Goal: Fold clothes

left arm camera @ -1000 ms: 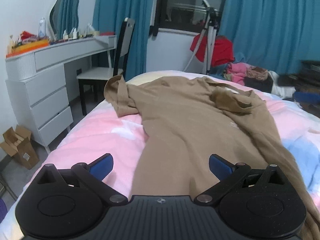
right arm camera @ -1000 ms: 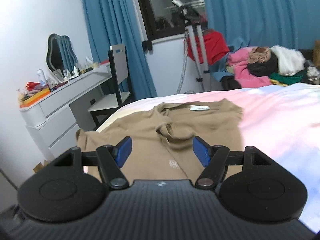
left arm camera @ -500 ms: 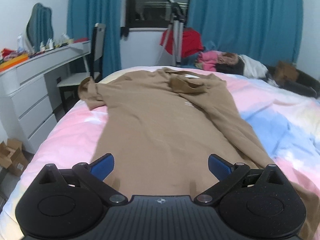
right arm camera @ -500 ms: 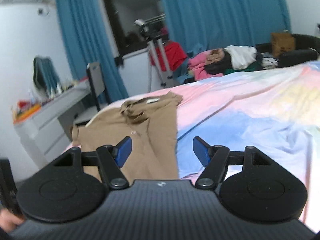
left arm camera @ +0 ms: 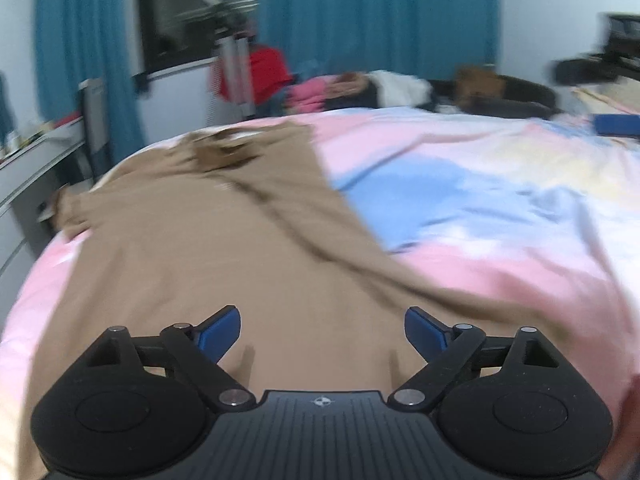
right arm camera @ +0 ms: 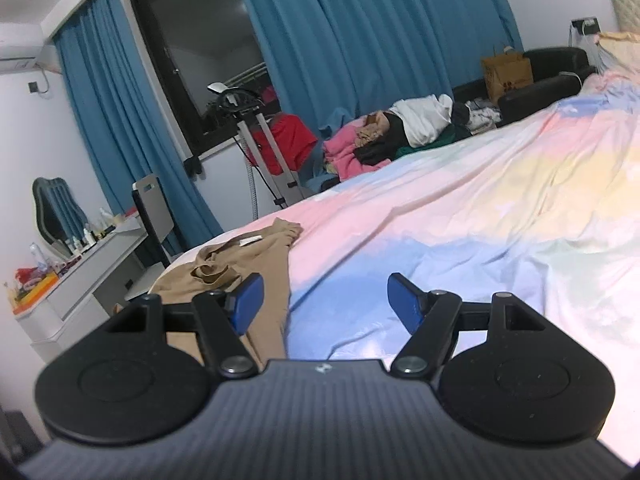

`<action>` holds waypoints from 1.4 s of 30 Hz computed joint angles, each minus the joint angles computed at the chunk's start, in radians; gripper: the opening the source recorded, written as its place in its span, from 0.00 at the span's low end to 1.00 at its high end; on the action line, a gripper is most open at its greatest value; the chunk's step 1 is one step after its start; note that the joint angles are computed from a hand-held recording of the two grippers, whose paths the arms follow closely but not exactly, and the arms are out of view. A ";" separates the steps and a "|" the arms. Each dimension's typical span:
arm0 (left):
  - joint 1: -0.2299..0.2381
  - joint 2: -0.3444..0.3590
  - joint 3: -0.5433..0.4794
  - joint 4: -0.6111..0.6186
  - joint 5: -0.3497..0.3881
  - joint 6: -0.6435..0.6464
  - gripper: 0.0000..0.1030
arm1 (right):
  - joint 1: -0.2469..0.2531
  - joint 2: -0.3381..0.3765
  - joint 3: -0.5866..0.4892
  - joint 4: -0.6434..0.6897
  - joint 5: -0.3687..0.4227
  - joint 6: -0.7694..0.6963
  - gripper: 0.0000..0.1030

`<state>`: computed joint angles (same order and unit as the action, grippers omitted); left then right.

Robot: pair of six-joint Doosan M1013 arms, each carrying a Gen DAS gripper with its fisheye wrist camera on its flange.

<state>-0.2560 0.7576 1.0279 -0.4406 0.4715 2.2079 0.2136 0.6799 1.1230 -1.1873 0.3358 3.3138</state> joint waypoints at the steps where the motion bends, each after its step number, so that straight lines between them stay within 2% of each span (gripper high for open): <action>1: -0.005 0.000 -0.001 -0.048 0.013 0.048 0.85 | -0.003 -0.002 0.005 -0.014 -0.007 0.022 0.69; 3: -0.013 0.005 -0.008 -0.141 0.051 0.130 0.84 | -0.009 -0.010 0.024 -0.085 -0.013 0.096 0.69; 7: -0.029 0.027 -0.027 -0.278 0.140 0.261 0.71 | -0.013 -0.018 0.046 -0.195 0.018 0.204 0.69; 8: -0.032 0.034 -0.030 -0.297 0.156 0.281 0.64 | -0.014 -0.018 0.049 -0.201 0.025 0.215 0.69; 9: -0.034 0.044 -0.039 -0.325 0.182 0.305 0.61 | -0.017 -0.019 0.052 -0.196 0.023 0.217 0.69; 13: -0.030 0.087 -0.078 -0.433 0.302 0.379 0.59 | -0.031 -0.025 0.069 -0.202 -0.014 0.264 0.69; 15: -0.035 0.095 -0.082 -0.426 0.308 0.385 0.58 | -0.032 -0.023 0.068 -0.190 -0.015 0.257 0.69; 18: -0.048 0.096 -0.068 -0.362 0.250 0.365 0.57 | -0.030 -0.013 0.052 -0.122 -0.015 0.176 0.69; 21: -0.052 0.090 -0.040 -0.384 0.213 0.439 0.49 | -0.028 -0.004 0.035 -0.042 -0.011 0.080 0.69; 22: -0.052 0.085 -0.028 -0.402 0.203 0.470 0.41 | -0.026 -0.001 0.030 -0.024 -0.006 0.056 0.69; 25: -0.053 0.073 0.000 -0.441 0.183 0.537 0.06 | -0.023 0.008 0.013 0.040 0.012 -0.022 0.69; 28: -0.043 0.062 0.017 -0.504 0.176 0.569 0.03 | -0.021 0.015 -0.001 0.099 0.035 -0.084 0.69; 31: -0.022 0.046 0.025 -0.573 0.196 0.547 0.03 | -0.021 0.019 -0.009 0.133 0.055 -0.114 0.69; 37: 0.037 -0.007 0.042 -0.633 0.268 0.408 0.03 | -0.022 0.014 -0.005 0.146 0.055 -0.115 0.69; 40: 0.077 -0.035 0.055 -0.654 0.316 0.289 0.02 | -0.021 0.011 -0.001 0.138 0.037 -0.111 0.69; 42: 0.102 -0.057 0.077 -0.663 0.320 0.250 0.02 | -0.020 0.012 -0.004 0.146 0.031 -0.130 0.69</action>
<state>-0.1539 0.7003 1.1050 -1.1039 0.7912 2.4578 0.1933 0.6920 1.1189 -1.0411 0.3667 3.1839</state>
